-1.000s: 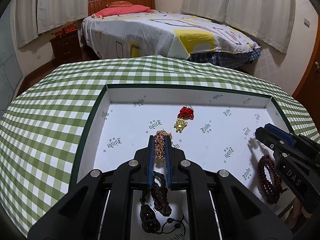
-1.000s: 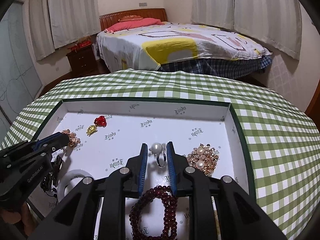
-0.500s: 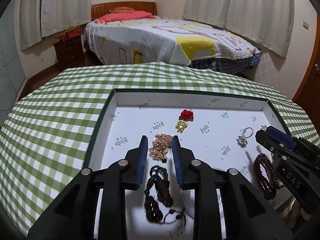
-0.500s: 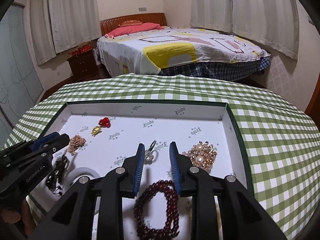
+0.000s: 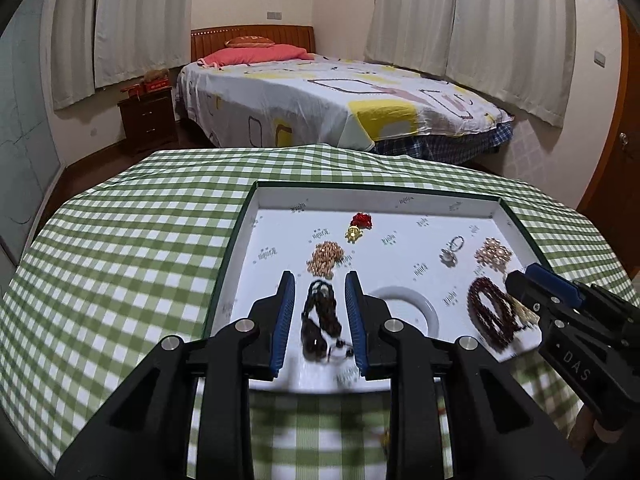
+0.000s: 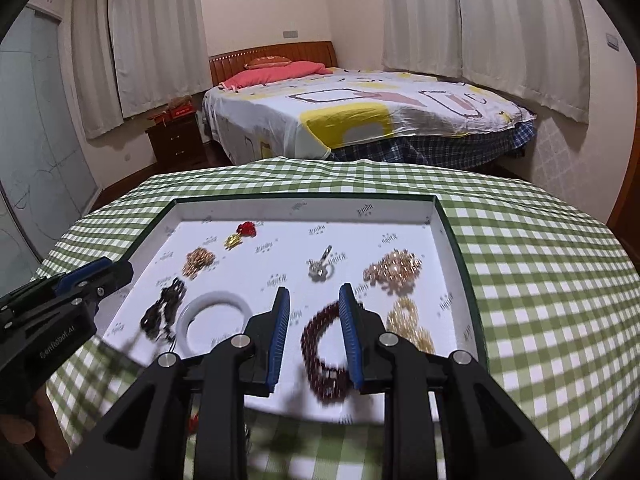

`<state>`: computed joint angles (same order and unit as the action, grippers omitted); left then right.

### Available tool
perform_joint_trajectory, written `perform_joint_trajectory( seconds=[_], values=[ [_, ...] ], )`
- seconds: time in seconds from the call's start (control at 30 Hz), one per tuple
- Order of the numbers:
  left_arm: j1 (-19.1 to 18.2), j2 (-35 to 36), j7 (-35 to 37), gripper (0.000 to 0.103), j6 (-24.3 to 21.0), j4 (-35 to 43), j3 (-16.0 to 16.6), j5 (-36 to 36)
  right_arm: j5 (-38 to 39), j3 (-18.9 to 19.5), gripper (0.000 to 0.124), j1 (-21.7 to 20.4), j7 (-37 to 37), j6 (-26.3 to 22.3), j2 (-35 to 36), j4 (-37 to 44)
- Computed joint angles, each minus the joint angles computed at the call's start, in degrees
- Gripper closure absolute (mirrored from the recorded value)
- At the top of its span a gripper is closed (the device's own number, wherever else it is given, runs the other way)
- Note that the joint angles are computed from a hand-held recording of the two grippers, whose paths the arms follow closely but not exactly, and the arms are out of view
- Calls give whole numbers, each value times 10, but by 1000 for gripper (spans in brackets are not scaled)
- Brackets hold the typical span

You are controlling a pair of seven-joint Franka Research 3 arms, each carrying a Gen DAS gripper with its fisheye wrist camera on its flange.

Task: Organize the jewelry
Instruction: 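Withdraw both tools toward the silver rhinestone brooch and red tassel, then grasp the silver rhinestone brooch with the right tool while the left tool grasps the red tassel with gold coin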

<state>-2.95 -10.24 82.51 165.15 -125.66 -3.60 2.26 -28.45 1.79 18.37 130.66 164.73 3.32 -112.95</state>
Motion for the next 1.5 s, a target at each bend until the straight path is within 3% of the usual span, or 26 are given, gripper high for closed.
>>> perform_joint_trajectory(
  seconds=[0.27,0.63,1.07,1.17,1.5],
  values=[
    [6,-63,-25,77,-8,-63,1,28,-6,22,97,-8,12,1,-39,-52],
    [21,-116,-50,77,-24,-114,13,58,48,42,97,3,-40,-18,-29,-63],
    [23,-121,-56,77,-33,-122,22,57,114,33,100,24,-109,-81,-10,-37],
    [21,-119,-54,77,-36,-121,22,54,120,33,109,25,-119,-80,-12,-40],
    [-5,-116,-39,77,-39,-126,17,37,105,32,110,8,-97,-53,-43,-75]
  ],
)
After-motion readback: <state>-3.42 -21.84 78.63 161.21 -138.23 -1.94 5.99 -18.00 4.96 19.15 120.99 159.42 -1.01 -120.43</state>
